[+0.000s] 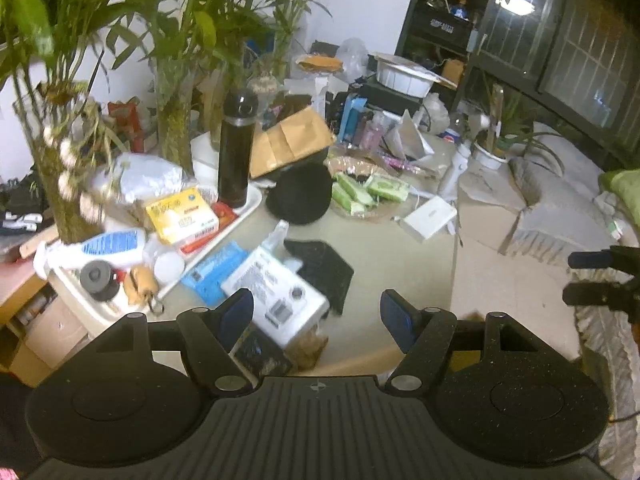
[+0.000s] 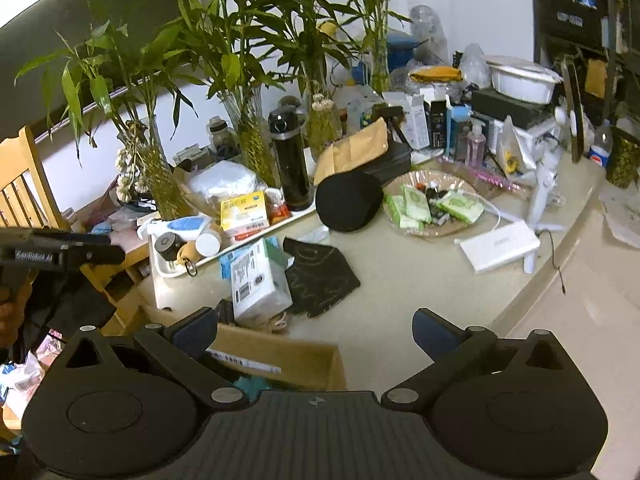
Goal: Organize soft objects
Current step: 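Grasp the white CHANROW package with the left gripper and lift it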
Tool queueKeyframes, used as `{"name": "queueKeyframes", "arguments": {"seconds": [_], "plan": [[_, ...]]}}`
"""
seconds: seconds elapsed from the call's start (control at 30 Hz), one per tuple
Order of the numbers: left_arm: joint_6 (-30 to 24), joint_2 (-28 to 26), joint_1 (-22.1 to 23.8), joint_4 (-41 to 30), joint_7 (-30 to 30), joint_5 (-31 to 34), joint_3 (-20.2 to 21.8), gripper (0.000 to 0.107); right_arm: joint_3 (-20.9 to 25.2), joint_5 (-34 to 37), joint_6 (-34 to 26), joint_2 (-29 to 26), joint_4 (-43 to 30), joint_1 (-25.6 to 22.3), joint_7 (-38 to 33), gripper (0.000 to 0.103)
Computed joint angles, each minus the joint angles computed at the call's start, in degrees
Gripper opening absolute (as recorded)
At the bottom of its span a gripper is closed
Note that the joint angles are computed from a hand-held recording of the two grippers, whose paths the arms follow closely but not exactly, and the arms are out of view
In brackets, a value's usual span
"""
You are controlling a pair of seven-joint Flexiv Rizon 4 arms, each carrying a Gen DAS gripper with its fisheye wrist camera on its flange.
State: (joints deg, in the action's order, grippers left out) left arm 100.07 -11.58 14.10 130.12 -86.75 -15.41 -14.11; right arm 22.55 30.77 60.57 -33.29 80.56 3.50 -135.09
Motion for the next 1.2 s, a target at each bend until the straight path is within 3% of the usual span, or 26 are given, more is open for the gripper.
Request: {"name": "queueKeyframes", "arguments": {"seconds": [0.1,0.2,0.4,0.57,0.73,0.83,0.93,1.2], "plan": [[-1.46,-1.19,-0.98,-2.67,0.58,-0.5,1.32,0.07,-0.36,-0.96,-0.51,-0.27,-1.29,0.51,-0.04,0.103],[-1.73,-2.9,3.84,-3.63,1.98,-2.51,-4.13,0.07,0.25,-0.54,-1.15,-0.88,-2.87,0.06,-1.32,0.103],[-4.38,-6.78,5.13,-6.04,3.11,-6.69,-5.27,0.07,0.97,1.14,-0.4,-2.42,-4.65,-0.48,-3.1,0.103],[-4.85,-9.26,12.68,-6.04,4.61,-9.86,-12.75,0.07,1.03,1.19,1.82,-4.11,-4.73,-0.46,-4.63,0.103],[-6.15,-12.47,17.59,-7.43,5.74,-11.3,-17.41,0.07,2.1,1.05,2.01,-6.48,-6.18,-1.1,-6.22,0.103],[-6.15,-15.45,23.46,-7.49,6.46,-12.39,-24.07,0.07,2.57,0.84,2.23,-7.63,-6.95,-1.23,-7.24,0.103],[-5.88,-18.77,27.21,-8.03,5.38,-11.36,-28.01,0.077,2.53,0.57,2.25,-8.64,-7.73,-1.04,-6.72,0.103],[-8.22,-24.64,28.98,-11.6,0.67,-8.18,-28.97,0.091,2.15,-0.36,2.06,-10.33,-9.18,-0.82,-3.42,0.103]]}}
